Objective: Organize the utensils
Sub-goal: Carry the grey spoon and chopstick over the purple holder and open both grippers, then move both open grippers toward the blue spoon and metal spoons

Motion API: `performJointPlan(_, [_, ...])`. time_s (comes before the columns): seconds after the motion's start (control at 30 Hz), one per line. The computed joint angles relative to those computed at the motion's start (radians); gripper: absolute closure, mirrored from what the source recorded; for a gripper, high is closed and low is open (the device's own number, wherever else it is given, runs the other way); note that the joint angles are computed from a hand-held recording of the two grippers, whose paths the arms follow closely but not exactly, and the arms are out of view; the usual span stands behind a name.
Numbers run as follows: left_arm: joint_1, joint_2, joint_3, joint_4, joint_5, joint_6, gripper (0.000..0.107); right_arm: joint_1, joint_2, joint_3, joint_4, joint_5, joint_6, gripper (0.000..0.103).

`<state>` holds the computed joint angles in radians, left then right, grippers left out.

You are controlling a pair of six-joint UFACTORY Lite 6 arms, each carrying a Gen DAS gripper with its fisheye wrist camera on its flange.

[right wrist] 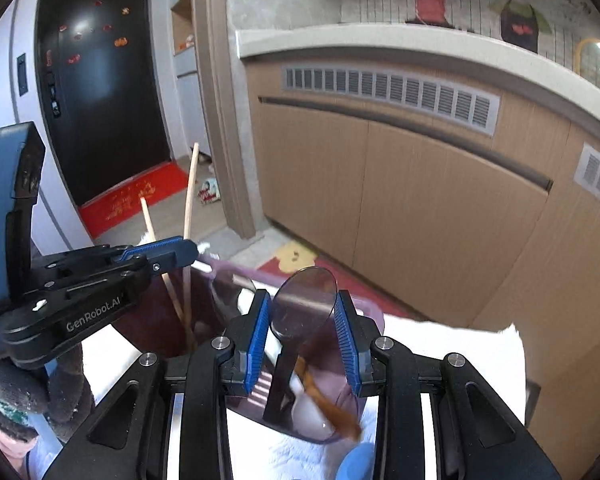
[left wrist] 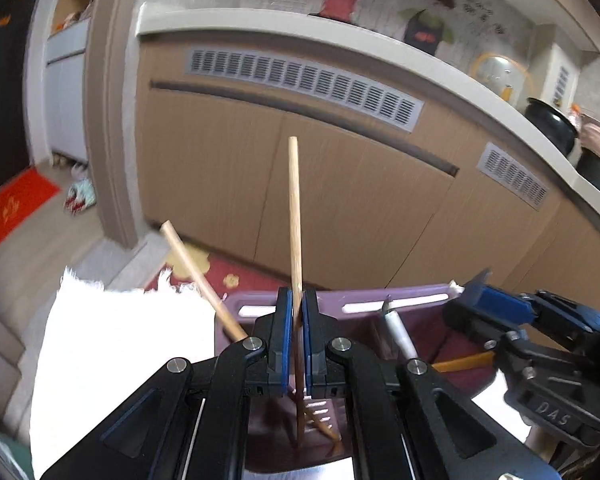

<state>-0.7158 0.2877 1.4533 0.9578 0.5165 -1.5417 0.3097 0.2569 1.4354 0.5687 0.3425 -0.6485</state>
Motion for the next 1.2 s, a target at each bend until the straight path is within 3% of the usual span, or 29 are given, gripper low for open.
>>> performJointPlan(0.07, [-0.012,-0.011,0.001,-0.035,0.034,0.026,0.096,-0.002,-0.003,-0.006,-0.014,-0.001,0.015,0.069])
performJointPlan(0.2, [-0.087,-0.07,-0.007,-0.009,0.175,-0.005,0.058,-0.029,-0.072,-0.064,0.048,0.019,-0.046,0.067])
performJointPlan(0.37, [-0.243,-0.12,0.011,-0.006,0.409,-0.024,0.038,-0.07,-0.265,-0.209,0.107,0.019,-0.105,0.036])
performJointPlan(0.57, [-0.409,-0.139,0.001,-0.141,0.538,-0.033,0.019,-0.178,-0.511,-0.399,0.08,0.139,-0.064,0.028])
performJointPlan(0.77, [-0.481,-0.085,-0.091,-0.358,0.451,-0.041,0.018,-0.285,-0.676,-0.594,-0.021,0.299,0.017,0.025])
performJointPlan(0.9, [-0.516,-0.049,-0.117,-0.421,0.375,-0.076,0.018,-0.361,-0.799,-0.759,-0.043,0.329,-0.028,0.025])
performJointPlan(1.07, [-0.587,0.084,0.057,-0.445,0.384,0.011,0.02,-0.569,-0.966,-0.929,0.024,0.424,-0.2,0.023])
performJointPlan(1.13, [-0.598,0.15,0.148,-0.459,0.387,0.074,0.026,-0.667,-0.995,-0.962,0.043,0.445,-0.273,0.021])
performJointPlan(1.2, [-0.597,0.221,0.247,-0.47,0.403,0.126,0.039,-0.819,-1.016,-0.996,0.085,0.497,-0.4,0.021])
